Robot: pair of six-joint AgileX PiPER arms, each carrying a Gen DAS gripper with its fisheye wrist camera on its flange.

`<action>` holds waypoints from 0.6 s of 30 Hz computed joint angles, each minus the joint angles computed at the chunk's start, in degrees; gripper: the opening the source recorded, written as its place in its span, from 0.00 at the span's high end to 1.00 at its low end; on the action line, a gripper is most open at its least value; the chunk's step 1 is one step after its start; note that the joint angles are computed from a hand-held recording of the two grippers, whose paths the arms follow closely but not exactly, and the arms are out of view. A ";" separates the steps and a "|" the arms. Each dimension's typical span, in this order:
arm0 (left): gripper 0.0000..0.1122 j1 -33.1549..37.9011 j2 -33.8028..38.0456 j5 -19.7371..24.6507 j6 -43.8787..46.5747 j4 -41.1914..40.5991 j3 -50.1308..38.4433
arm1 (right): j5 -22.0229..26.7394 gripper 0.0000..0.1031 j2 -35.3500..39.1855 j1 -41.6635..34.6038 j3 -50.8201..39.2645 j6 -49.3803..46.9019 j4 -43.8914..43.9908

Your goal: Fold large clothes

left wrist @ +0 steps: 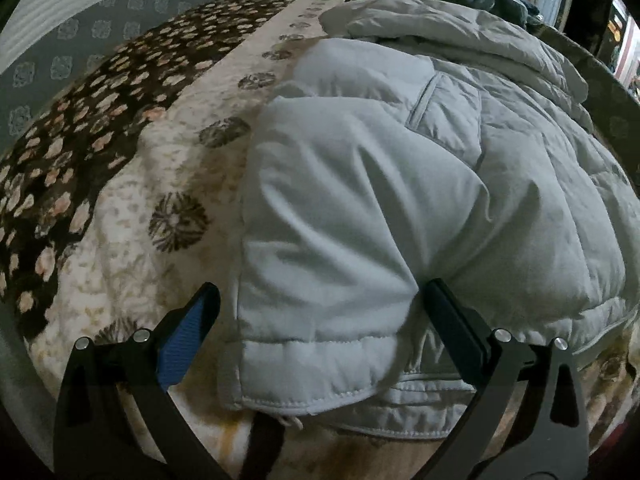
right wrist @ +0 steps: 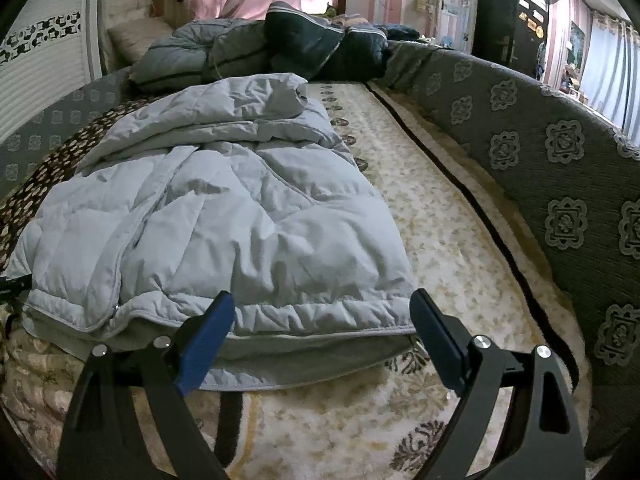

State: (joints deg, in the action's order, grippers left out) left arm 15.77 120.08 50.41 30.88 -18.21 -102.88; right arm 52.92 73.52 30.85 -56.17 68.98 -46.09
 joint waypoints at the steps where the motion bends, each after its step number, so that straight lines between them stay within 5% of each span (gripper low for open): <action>1: 0.11 -0.34 -0.27 -0.84 -0.16 0.60 0.59 | -0.42 0.13 0.19 -0.39 0.18 -0.05 0.08; 6: 0.11 -2.91 -2.80 -7.07 -1.78 5.75 5.32 | -4.64 0.13 1.48 -3.39 2.24 0.37 -1.09; 18: 0.11 -5.53 -4.10 -8.82 -6.00 10.32 7.49 | -7.84 0.13 0.14 -7.42 5.10 0.30 -2.38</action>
